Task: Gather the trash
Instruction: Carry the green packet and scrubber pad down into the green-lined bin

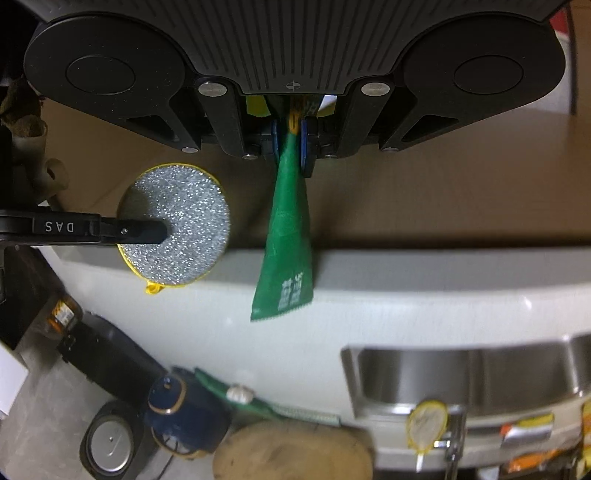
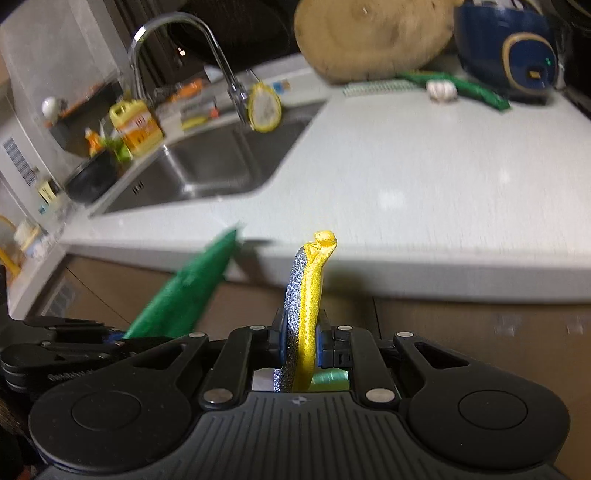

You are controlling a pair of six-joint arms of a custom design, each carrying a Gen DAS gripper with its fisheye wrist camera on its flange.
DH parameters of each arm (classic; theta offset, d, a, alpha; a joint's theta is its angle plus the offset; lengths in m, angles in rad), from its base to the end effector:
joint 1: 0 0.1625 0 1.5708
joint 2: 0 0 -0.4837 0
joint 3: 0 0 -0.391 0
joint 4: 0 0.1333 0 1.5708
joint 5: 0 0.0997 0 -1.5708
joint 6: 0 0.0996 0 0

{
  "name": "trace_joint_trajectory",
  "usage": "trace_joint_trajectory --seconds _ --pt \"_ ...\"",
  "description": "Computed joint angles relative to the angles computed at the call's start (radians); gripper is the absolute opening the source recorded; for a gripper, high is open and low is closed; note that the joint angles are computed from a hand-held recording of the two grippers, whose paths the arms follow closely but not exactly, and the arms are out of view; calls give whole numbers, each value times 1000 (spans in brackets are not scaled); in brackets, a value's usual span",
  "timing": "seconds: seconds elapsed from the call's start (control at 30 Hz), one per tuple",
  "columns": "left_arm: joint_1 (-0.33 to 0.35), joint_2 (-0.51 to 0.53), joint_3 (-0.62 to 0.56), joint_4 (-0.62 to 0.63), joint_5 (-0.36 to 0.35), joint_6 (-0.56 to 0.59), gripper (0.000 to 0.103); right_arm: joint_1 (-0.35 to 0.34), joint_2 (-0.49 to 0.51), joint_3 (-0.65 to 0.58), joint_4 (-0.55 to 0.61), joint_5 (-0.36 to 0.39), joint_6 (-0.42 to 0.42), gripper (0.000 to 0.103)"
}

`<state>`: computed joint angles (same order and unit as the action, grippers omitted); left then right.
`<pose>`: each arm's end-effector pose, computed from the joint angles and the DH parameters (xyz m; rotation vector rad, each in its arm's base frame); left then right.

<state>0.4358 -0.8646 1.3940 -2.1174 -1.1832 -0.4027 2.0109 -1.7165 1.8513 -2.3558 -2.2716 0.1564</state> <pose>-0.6101 -0.4727 0.2426 1.0148 2.6599 -0.4061 0.2511 -0.3711 0.5883 0.0477 -2.4761 1.0559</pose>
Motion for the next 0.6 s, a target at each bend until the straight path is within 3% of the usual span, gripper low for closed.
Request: trace_joint_trajectory --seconds 0.23,0.47,0.6 --pt "26 -16 64 25 -122 -8 13 -4 -65 52 101 -75 124 14" --pt "68 34 92 107 -240 -95 13 -88 -133 108 217 -49 239 14" --pt "95 76 122 65 -247 -202 13 -144 -145 125 262 -31 242 14"
